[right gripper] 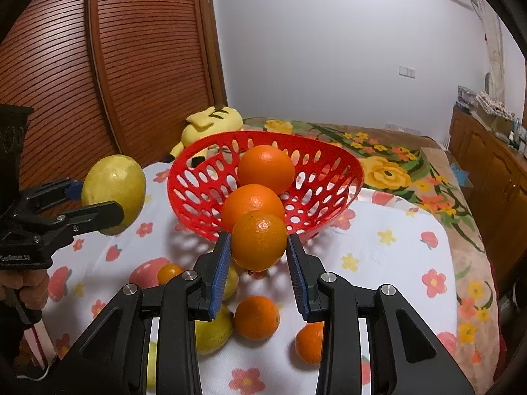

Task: Organize fruits
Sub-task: 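Carry the pear and tangerine into the red basket and open both tools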

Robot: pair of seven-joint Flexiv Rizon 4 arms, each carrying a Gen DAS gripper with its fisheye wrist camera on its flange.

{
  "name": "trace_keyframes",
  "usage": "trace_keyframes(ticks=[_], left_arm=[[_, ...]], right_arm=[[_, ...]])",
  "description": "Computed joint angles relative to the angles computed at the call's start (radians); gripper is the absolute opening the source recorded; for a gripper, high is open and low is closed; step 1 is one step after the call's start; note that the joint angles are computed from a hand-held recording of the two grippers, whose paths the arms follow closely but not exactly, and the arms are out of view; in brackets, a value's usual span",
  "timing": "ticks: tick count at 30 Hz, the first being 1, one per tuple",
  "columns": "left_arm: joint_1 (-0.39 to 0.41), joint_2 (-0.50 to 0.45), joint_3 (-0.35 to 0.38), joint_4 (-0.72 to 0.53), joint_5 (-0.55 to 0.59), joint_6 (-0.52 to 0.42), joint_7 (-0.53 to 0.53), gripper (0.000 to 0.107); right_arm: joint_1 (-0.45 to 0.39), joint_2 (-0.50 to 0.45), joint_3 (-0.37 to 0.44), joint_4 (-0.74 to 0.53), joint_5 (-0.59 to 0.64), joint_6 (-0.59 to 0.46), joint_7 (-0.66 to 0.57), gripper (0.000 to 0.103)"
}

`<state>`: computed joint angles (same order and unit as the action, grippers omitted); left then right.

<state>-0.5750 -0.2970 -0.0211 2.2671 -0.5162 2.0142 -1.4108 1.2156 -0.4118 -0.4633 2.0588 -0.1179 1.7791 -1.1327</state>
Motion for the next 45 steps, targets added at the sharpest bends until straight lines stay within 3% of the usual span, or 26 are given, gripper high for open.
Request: trace_keyframes(ticks=[5, 9, 12, 16, 18, 23, 30, 34, 38, 42, 45], left_arm=[[0.010, -0.013, 0.003, -0.031, 0.007, -0.029, -0.003, 0.064], [-0.038, -0.027, 0.049, -0.058, -0.035, -0.050, 0.029, 0.064], [-0.061, -0.040, 0.076, -0.079, -0.061, -0.072, 0.051, 0.064], [-0.069, -0.057, 0.098, -0.102, -0.067, -0.100, 0.057, 0.064], [-0.060, -0.065, 0.102, -0.112, -0.054, -0.112, 0.050, 0.064], [-0.080, -0.087, 0.148, -0.148, -0.035, -0.157, 0.034, 0.064], [-0.150, -0.130, 0.265, -0.222, 0.013, -0.237, -0.011, 0.064], [-0.246, -0.174, 0.394, -0.278, 0.044, -0.297, -0.054, 0.065], [-0.260, -0.199, 0.430, -0.314, 0.086, -0.338, -0.099, 0.065], [-0.344, -0.228, 0.541, -0.341, 0.138, -0.314, -0.163, 0.067], [-0.330, -0.210, 0.531, -0.347, 0.178, -0.309, -0.187, 0.070]], right_arm=[[-0.081, -0.015, 0.076, -0.034, -0.010, -0.006, 0.010, 0.034], [-0.121, -0.024, 0.106, -0.060, -0.028, -0.013, 0.024, 0.034], [-0.069, -0.037, 0.035, -0.069, -0.036, -0.017, 0.038, 0.034], [-0.061, -0.049, 0.017, -0.086, -0.048, -0.028, 0.041, 0.035], [-0.028, -0.061, -0.028, -0.088, -0.050, -0.026, 0.055, 0.041], [-0.034, -0.053, -0.020, -0.082, -0.045, -0.010, 0.061, 0.041], [-0.027, -0.022, -0.010, -0.044, -0.001, 0.015, 0.019, 0.042], [-0.023, -0.008, -0.002, -0.030, 0.018, 0.019, -0.005, 0.042], [0.003, 0.004, -0.018, -0.012, 0.040, 0.032, -0.024, 0.042], [0.020, 0.019, -0.021, 0.005, 0.075, 0.051, -0.063, 0.044], [0.014, 0.023, -0.008, 0.006, 0.096, 0.053, -0.085, 0.045]])
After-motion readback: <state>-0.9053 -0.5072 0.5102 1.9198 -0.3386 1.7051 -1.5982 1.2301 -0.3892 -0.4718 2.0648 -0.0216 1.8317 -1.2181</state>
